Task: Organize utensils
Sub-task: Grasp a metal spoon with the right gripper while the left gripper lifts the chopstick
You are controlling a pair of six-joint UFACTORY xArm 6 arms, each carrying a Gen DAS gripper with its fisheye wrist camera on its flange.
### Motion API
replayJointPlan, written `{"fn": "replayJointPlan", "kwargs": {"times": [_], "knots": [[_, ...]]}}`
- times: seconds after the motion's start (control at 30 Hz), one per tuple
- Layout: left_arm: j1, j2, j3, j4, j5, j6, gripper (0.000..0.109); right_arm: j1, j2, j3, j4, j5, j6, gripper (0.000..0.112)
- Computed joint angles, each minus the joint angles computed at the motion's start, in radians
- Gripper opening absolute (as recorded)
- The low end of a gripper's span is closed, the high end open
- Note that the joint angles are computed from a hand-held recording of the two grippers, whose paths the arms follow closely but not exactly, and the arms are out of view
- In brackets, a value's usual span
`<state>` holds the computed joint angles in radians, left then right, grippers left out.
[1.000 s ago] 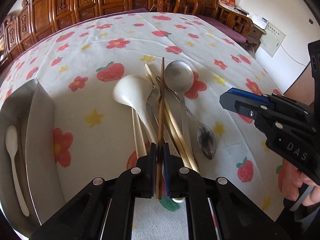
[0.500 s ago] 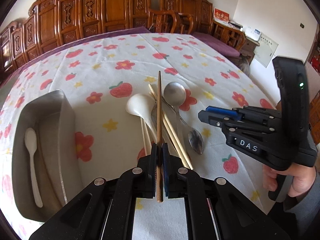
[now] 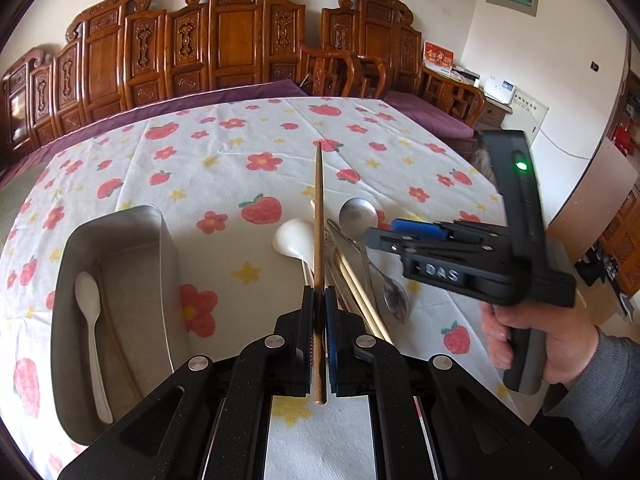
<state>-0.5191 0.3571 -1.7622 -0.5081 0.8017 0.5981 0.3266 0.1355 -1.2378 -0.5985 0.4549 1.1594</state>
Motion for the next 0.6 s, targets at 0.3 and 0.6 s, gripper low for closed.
{"fn": "replayJointPlan", "kwargs": {"times": [0.3, 0.6], "knots": [[0.004, 0.004, -0.008, 0.0, 0.002, -0.002, 0.004, -0.041, 0.082, -0.064, 0.157, -0.03, -0.112, 0.045], [0.005, 0.007, -0.013, 0.008, 0.001, -0.014, 0.004, -0.038, 0.103, -0.086, 0.17, -0.005, -0.152, 0.025]]}}
